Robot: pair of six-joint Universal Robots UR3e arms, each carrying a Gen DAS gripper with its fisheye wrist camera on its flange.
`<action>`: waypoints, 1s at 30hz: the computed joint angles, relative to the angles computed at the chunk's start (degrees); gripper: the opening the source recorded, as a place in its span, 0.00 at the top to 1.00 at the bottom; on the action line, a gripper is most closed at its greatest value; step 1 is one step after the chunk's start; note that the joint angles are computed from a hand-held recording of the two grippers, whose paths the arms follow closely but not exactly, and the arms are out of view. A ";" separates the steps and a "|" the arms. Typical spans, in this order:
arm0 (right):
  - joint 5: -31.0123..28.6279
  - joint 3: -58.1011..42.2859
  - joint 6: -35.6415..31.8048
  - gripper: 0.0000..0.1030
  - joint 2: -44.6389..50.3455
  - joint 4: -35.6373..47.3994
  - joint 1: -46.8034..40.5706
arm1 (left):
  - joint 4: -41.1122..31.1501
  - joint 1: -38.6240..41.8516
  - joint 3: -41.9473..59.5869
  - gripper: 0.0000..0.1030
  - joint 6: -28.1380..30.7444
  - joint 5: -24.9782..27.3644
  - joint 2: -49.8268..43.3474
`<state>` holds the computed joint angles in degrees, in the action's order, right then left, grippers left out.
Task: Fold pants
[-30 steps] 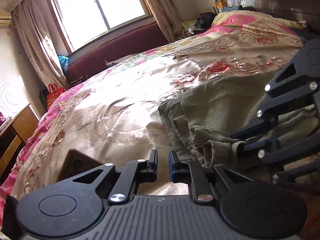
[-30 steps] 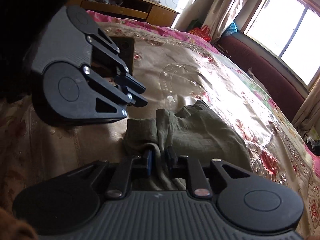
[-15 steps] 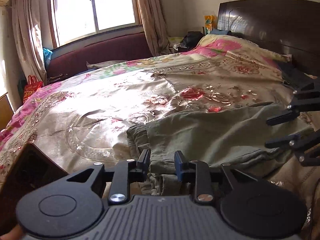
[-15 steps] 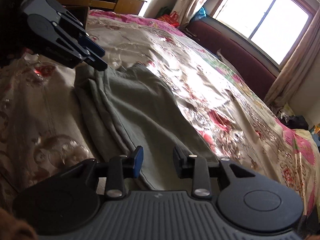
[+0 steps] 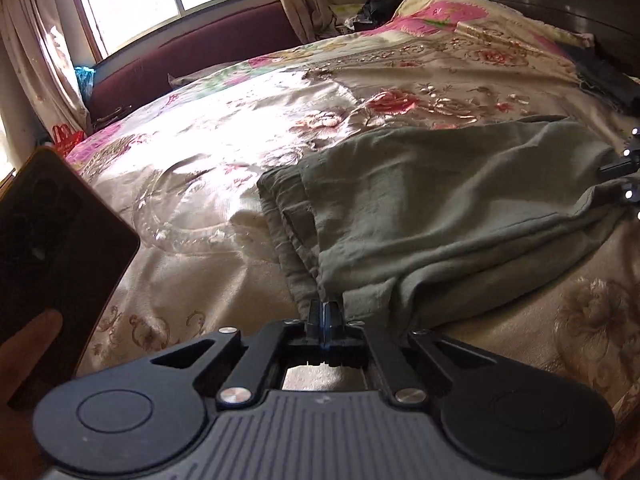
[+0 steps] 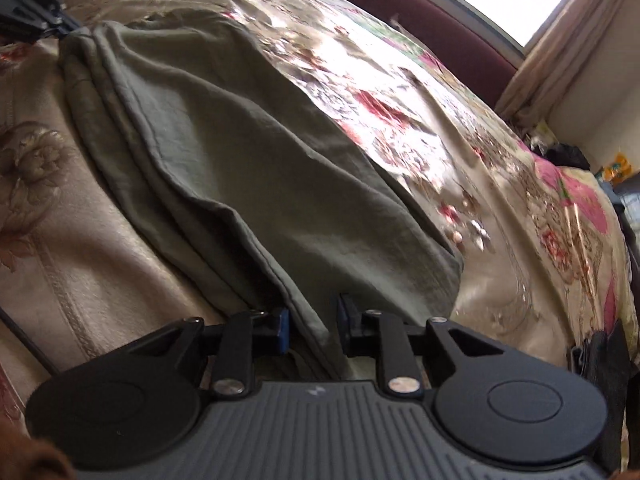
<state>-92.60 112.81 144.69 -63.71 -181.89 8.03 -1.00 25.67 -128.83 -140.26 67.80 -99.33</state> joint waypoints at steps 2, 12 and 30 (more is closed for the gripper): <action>2.78 2.23 1.98 0.80 -3.52 1.90 -2.37 | -0.24 1.16 -1.78 0.84 0.41 -0.50 1.28; 7.76 3.12 8.55 0.80 -8.18 -0.59 -3.54 | 1.04 -2.49 -0.49 0.83 -2.67 -2.21 6.39; 10.62 15.07 11.77 0.80 -14.24 -7.07 -6.73 | -0.64 -10.68 0.62 0.83 -4.24 2.41 5.76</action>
